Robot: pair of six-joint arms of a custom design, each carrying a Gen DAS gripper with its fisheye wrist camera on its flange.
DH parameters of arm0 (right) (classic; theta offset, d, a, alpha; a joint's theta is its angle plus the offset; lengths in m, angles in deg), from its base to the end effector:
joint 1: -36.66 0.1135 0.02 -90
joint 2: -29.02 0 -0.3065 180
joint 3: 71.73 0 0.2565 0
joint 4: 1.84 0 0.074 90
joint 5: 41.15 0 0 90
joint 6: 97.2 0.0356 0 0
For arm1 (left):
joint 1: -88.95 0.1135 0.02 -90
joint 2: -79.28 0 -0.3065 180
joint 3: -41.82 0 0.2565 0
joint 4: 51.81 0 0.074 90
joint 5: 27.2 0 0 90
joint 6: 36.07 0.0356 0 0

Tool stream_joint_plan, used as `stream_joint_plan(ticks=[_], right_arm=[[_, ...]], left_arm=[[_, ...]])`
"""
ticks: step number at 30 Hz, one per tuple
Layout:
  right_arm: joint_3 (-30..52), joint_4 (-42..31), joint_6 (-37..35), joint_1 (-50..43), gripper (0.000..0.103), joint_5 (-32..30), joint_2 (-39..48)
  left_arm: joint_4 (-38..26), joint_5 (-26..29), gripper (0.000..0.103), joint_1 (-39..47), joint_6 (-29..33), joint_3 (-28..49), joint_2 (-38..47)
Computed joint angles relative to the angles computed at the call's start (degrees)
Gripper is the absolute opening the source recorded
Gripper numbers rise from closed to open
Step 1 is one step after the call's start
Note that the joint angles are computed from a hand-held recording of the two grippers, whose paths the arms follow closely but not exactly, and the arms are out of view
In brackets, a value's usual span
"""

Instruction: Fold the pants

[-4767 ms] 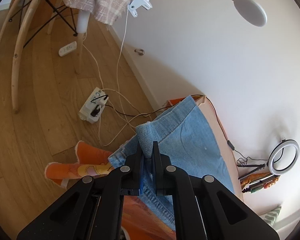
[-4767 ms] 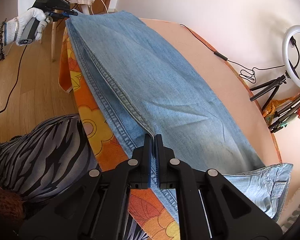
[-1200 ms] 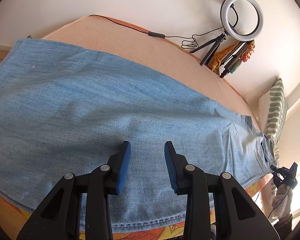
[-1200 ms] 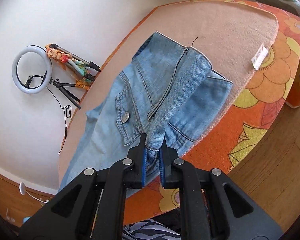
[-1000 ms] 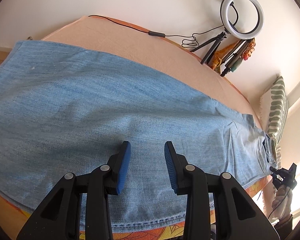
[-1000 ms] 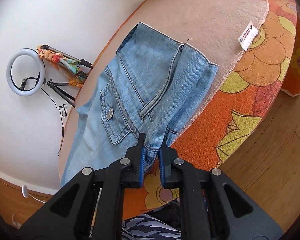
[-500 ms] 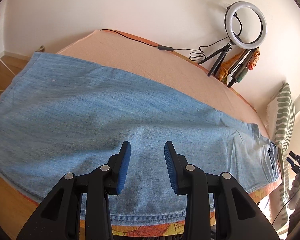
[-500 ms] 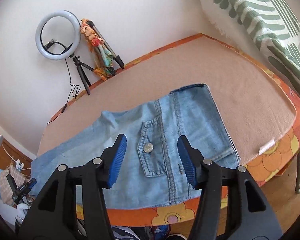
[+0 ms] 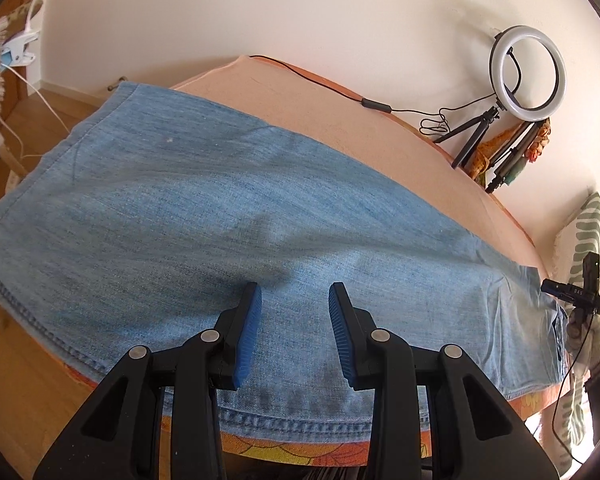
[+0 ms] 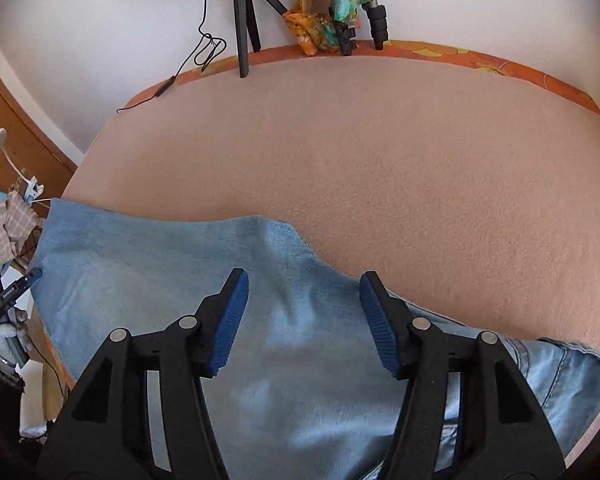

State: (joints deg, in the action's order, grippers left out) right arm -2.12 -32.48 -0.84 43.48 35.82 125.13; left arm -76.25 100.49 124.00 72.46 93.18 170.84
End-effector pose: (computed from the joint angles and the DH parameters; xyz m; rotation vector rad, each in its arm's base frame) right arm 0.3378 0.0485 0.2125 -0.0970 2.5722 0.3789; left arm 0.2319 0.1361 0.1620 -0.1636 2.4195 -0.4915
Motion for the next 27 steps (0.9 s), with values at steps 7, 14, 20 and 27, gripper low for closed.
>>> stream_joint_plan(ticks=[7,14,20,27], right_arm=[[1.16,2.32,0.35,-1.04,0.024,-3.81,3.83],[3.89,-1.21,-2.27,4.54,0.001,8.95,0.77],[6.12,-2.21,-0.01,3.88,0.000,10.02,2.62],[0.89,0.94,3.70,9.09,0.002,12.96,-1.97]], left_arm=[[0.18,-0.09,0.033,0.83,-0.10,0.53,1.05],[0.43,1.23,0.033,1.71,0.96,0.60,2.12],[-2.23,3.90,0.033,6.04,1.15,1.12,1.80],[-10.82,9.09,0.046,19.67,3.79,7.79,5.43]])
